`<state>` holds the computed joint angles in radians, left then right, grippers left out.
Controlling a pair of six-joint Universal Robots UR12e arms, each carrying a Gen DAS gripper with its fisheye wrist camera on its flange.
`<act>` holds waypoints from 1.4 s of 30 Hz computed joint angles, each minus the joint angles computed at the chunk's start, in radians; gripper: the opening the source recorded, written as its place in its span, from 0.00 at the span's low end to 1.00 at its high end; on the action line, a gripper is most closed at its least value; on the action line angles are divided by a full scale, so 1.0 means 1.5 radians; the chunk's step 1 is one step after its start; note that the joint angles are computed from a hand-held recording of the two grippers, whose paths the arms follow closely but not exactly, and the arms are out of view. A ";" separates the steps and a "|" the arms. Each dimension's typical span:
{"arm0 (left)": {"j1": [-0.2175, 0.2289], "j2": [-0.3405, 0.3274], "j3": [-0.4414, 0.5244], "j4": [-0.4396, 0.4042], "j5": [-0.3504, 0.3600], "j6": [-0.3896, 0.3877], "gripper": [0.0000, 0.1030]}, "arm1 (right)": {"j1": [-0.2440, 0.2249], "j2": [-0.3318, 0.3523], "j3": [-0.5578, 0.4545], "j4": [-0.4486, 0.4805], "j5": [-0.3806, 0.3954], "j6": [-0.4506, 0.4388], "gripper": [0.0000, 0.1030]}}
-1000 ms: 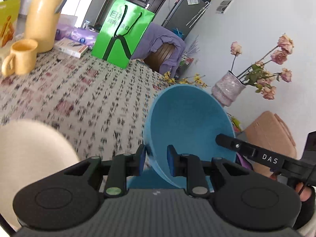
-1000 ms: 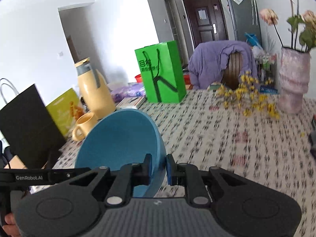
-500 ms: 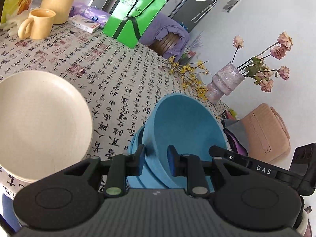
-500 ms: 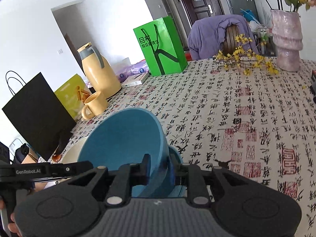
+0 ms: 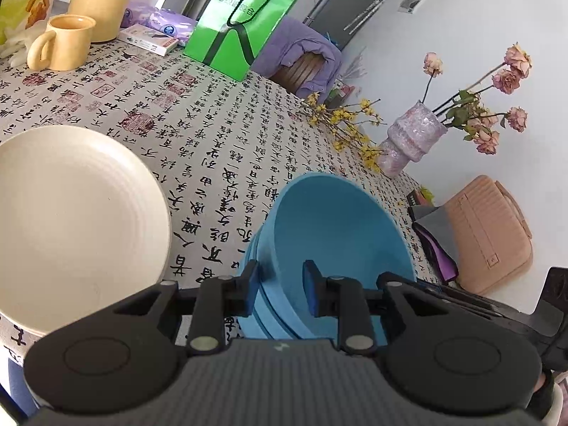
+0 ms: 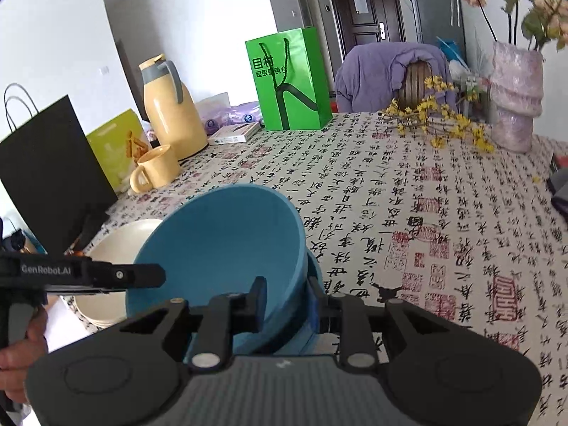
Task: Organize plates and bowls
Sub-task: 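Lower the last blue bowl into the bowl stack, then open both grippers to release the three nested blue bowls, then move both grippers to the nested blue bowls and close on their rim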
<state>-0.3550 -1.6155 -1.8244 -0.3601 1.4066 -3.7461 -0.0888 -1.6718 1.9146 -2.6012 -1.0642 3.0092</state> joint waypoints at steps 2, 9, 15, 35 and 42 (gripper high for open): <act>0.000 0.001 -0.001 0.005 -0.001 0.007 0.26 | 0.000 -0.001 -0.001 -0.003 -0.007 -0.004 0.24; -0.021 0.001 -0.003 0.026 0.054 0.085 0.30 | -0.013 -0.010 0.004 -0.011 0.009 0.001 0.25; -0.058 0.011 -0.024 0.084 0.156 0.182 0.53 | -0.028 -0.036 0.048 -0.114 0.034 0.021 0.41; -0.119 0.066 -0.171 0.259 0.288 0.293 0.98 | 0.006 -0.126 0.278 -0.420 -0.004 -0.028 0.87; -0.111 0.067 -0.169 0.257 0.284 0.284 0.99 | -0.002 -0.124 0.268 -0.416 0.013 0.018 0.87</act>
